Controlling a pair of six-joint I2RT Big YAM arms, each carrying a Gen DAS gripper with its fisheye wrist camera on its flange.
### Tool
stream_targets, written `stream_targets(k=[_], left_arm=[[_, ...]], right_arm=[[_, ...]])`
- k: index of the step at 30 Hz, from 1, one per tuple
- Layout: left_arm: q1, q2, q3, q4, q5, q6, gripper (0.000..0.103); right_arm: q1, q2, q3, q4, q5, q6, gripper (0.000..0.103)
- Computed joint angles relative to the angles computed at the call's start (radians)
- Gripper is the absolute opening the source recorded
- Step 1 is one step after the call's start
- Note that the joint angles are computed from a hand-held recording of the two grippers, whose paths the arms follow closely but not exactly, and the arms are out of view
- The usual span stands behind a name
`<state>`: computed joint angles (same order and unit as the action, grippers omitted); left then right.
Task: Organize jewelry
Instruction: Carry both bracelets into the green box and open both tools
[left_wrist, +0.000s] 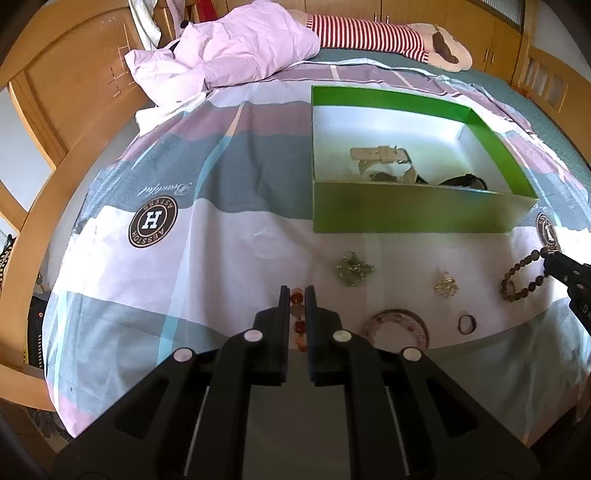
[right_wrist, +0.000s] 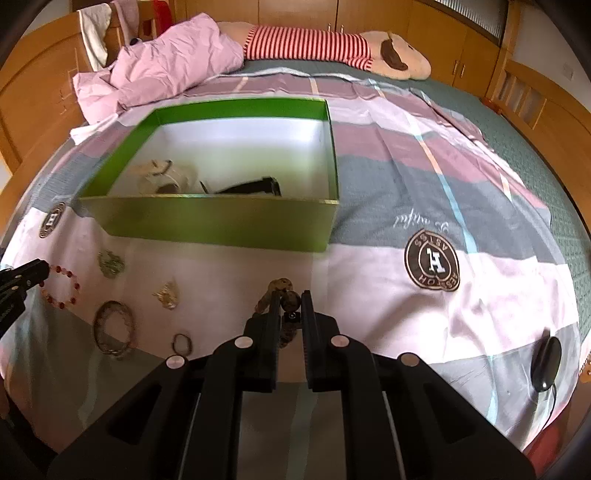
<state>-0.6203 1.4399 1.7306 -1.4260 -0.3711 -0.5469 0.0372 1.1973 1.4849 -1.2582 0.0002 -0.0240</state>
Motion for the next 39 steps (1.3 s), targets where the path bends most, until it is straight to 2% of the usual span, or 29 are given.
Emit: stream_targets(k=[4,9,12,15,19,23,25,27,29,30,31,33,35,39], left_arm=[[0.023,0.004,0.063,0.014,0.064,0.029,0.008],[0.068,0.075,0.226,0.005,0.115,0.083,0.008],[0.086,0.160,0.372,-0.018,0.117,0.121,0.008],[0.095,0.240,0.483,-0.034,0.118,0.151,0.008],[0.109,0.383,0.645,-0.092,0.130,0.176,0.008],[0.121,0.492,0.748,-0.133,0.148,0.178,0.008],[0.123,0.518,0.761,-0.131,0.159,0.178,0.008],[0.122,0.528,0.764,-0.139,0.159,0.175,0.009],[0.117,0.516,0.754,-0.147,0.150,0.170,0.012],[0.114,0.492,0.729,-0.137,0.149,0.173,0.023],[0.111,0.465,0.698,-0.123,0.142,0.179,0.037],[0.098,0.398,0.622,-0.091,0.102,0.185,0.044],[0.081,0.298,0.498,-0.065,0.077,0.191,0.044],[0.058,0.140,0.254,-0.024,0.108,0.146,0.046]], right_arm=[[-0.014,0.025,0.093,-0.016,-0.076,0.019,0.011],[-0.020,0.099,0.239,-0.015,-0.119,0.042,0.011],[-0.005,0.168,0.319,0.022,-0.089,0.039,0.011],[-0.003,0.236,0.372,0.018,-0.097,0.051,0.011],[0.002,0.306,0.383,0.020,-0.063,0.048,0.011],[-0.005,0.333,0.367,0.013,-0.049,0.036,0.011],[-0.008,0.344,0.367,0.003,-0.049,0.022,0.012],[-0.009,0.342,0.369,-0.004,-0.055,0.037,0.023],[-0.015,0.323,0.368,-0.002,-0.085,0.050,0.048],[-0.017,0.310,0.366,0.001,-0.095,0.052,0.052],[-0.017,0.294,0.363,0.003,-0.106,0.051,0.054],[-0.016,0.253,0.355,-0.019,-0.131,0.024,0.054],[-0.016,0.195,0.315,-0.035,-0.133,-0.018,0.054],[-0.001,0.087,0.166,-0.030,-0.082,-0.090,0.054]])
